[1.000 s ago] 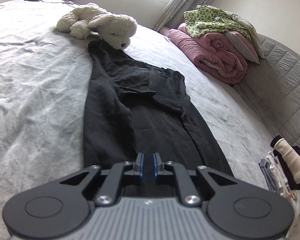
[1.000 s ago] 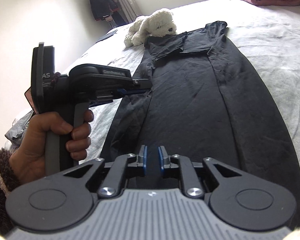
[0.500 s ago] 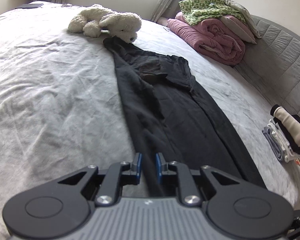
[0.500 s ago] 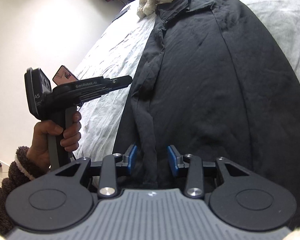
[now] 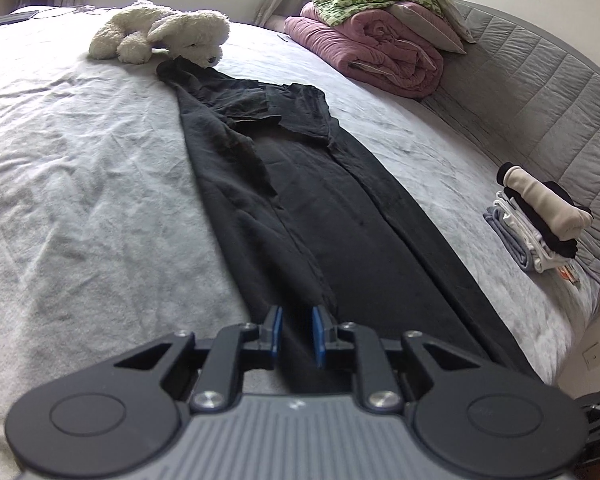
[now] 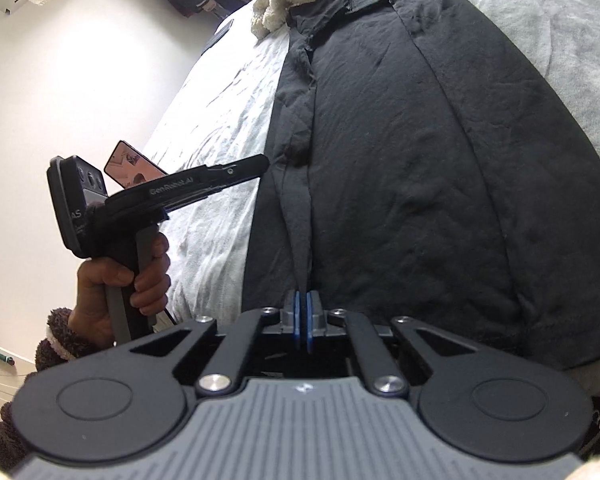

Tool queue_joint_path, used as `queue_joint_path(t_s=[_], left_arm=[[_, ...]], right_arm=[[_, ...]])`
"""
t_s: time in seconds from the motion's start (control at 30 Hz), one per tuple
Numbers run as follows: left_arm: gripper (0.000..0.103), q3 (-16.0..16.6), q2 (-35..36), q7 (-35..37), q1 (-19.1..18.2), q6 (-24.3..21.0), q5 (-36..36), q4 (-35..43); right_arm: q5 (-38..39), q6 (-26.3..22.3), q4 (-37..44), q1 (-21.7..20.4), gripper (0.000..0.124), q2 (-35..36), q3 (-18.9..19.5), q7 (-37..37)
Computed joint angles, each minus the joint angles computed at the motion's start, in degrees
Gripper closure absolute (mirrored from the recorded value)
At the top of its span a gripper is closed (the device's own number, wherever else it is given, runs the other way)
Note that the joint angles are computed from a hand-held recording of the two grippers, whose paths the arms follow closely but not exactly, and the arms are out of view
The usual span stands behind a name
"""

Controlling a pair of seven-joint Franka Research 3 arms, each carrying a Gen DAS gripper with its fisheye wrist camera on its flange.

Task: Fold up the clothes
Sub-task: 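Pinch the shirt's long edges with both grippers, then open them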

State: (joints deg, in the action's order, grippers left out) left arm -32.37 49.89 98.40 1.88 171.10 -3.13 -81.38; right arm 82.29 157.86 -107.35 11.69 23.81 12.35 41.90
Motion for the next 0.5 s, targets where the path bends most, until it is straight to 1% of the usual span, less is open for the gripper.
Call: queue_joint_path(t_s=[0.07,0.17,0.2,0.3,0.33,0.37,0.4,0.43,0.47,0.5], left_arm=[[0.087,-1.55,0.11,1.29,0.96,0.82,0.09,-0.6],[0.086,-3.11,0.42,2.65,1.91,0.48,0.29,-0.73],[0.086,-2.63,0.32,2.63,1.52,-0.67,0.42,-0.36],[0.086,0.23,-0.36,2.2,-0.64,-4.06,0.4,0.69],[0.086,0.68,-0.54,2.32,-0.9,-4.65,0.06,0.76],[0.086,0.89,-0.71,2.54,-0.96,-5.11,-0.39,0.76],[0.085,1.1,-0.87,2.76,-1.03,-5.58,-0.83,0.76],[0.082,1.0,-1.06,2.98,-0.8,-5.75,-1.54,0.57],[0.078,0.7,-1.28,3.22,-0.4,-5.62,-2.37,0.21],[0.077,0.41,-1.48,3.46,-0.04,-5.37,-3.11,-0.14]], right_arm=[[3.08,2.02,-0.79,0.28,0.12,-1.5,0.64,-2.44],[2.68,6.54,-1.66,2.3,0.12,-2.88,0.08,-3.18],[0.08,7.43,-1.73,3.11,0.12,-2.54,-0.5,-1.17],[-10.19,7.04,-1.22,4.3,0.119,-0.09,-2.17,10.5],[-13.18,7.17,-0.81,4.59,0.11,0.89,-2.63,13.89],[-14.85,7.43,-0.36,4.62,0.109,1.92,-2.74,15.99],[-12.49,7.48,-0.38,2.71,0.109,1.95,-0.85,14.51],[-8.76,7.49,-0.53,0.53,0.108,1.75,1.42,11.48],[-4.81,7.18,-0.65,-1.11,0.105,1.5,3.0,8.4],[-0.7,7.48,-0.99,-1.92,0.102,1.05,4.0,4.74]])
